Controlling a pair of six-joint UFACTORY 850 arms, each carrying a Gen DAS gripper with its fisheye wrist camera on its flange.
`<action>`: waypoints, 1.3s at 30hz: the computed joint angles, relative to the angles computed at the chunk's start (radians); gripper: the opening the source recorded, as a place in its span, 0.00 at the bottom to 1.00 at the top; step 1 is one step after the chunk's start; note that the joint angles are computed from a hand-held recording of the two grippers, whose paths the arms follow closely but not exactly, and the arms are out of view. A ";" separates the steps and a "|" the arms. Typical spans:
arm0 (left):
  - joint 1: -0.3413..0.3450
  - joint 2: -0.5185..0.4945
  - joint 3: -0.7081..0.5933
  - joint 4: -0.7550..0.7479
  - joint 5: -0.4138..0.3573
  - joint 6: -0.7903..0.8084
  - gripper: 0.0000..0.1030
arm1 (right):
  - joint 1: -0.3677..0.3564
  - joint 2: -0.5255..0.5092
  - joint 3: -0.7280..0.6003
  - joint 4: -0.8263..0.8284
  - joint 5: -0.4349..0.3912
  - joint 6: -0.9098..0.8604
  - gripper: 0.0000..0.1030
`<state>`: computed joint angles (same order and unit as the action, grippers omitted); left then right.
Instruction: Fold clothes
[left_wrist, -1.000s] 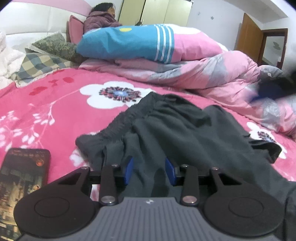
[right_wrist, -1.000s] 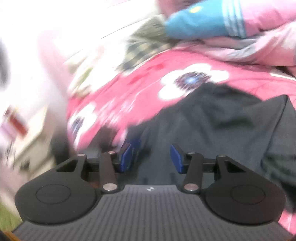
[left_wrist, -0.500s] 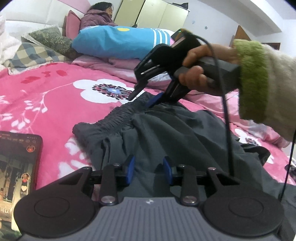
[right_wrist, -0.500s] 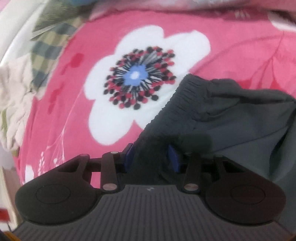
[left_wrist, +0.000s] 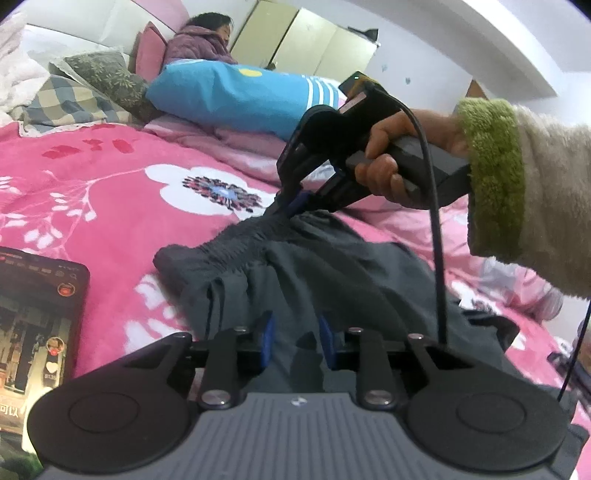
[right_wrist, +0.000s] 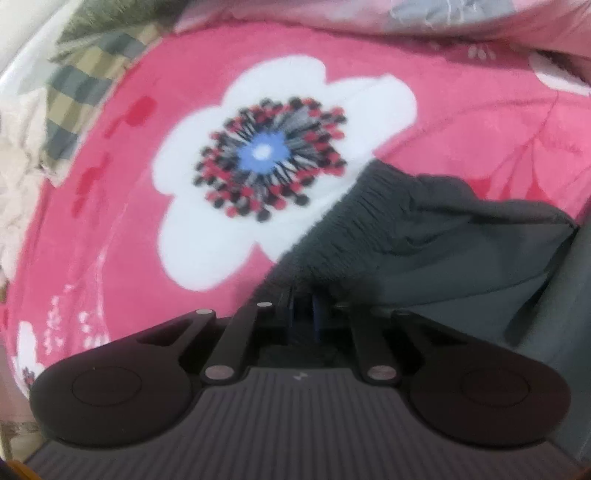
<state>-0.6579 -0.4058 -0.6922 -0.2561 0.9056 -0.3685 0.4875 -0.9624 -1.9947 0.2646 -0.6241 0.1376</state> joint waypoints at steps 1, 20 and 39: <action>0.002 0.000 0.001 0.003 0.005 -0.008 0.25 | -0.001 0.007 0.004 0.019 0.009 -0.013 0.07; 0.005 0.019 0.020 0.011 0.040 0.020 0.24 | -0.062 0.161 0.243 0.476 0.198 -0.448 0.33; 0.068 -0.061 -0.135 0.138 -0.186 -0.167 0.23 | -0.169 -0.019 0.012 0.506 0.087 -0.774 0.45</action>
